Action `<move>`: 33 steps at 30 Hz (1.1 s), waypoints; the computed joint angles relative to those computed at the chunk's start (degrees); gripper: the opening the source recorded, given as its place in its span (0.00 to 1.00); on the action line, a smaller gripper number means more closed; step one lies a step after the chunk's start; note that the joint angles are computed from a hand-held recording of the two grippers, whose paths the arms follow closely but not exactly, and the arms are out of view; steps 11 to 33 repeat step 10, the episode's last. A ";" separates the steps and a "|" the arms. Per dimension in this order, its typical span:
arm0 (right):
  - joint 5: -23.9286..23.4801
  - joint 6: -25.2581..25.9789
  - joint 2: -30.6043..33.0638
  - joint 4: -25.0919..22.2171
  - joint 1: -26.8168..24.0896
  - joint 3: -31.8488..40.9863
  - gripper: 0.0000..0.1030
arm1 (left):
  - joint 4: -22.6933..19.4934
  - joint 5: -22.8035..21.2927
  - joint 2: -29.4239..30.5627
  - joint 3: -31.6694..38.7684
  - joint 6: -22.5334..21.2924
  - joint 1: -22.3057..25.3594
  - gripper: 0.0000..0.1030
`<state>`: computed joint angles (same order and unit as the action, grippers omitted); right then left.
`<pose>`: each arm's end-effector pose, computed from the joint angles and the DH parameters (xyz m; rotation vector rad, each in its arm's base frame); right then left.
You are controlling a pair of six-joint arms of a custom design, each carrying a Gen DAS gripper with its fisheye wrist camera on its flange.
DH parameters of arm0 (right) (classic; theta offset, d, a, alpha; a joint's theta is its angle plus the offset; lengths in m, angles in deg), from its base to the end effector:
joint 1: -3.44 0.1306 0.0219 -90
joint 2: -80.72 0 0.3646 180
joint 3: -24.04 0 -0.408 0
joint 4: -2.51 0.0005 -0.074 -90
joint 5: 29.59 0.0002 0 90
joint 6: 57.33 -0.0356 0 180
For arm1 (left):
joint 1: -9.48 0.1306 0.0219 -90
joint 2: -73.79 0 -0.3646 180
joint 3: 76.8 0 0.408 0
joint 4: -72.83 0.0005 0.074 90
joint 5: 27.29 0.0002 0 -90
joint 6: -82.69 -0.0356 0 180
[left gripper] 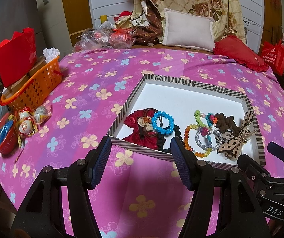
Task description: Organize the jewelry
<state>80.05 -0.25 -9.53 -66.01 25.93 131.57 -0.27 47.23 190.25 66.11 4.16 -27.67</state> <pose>0.4452 0.1708 0.5364 0.3632 2.3604 0.0300 0.5027 -0.3696 0.5598 0.3978 2.3153 -0.0933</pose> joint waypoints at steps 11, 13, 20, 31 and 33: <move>0.20 0.73 -1.28 0.37 -0.29 -1.47 0.91 | 0.74 1.25 -1.51 -2.91 0.08 0.53 0.60; 0.20 0.73 -1.28 0.37 -0.29 -1.47 0.91 | 0.74 1.25 -1.51 -2.91 0.08 0.53 0.60; 0.20 0.73 -1.28 0.37 -0.29 -1.47 0.91 | 0.74 1.25 -1.51 -2.91 0.08 0.53 0.60; 0.20 0.73 -1.28 0.37 -0.29 -1.47 0.91 | 0.74 1.25 -1.51 -2.91 0.08 0.53 0.60; 0.20 0.73 -1.28 0.37 -0.29 -1.47 0.91 | 0.74 1.25 -1.51 -2.91 0.08 0.53 0.60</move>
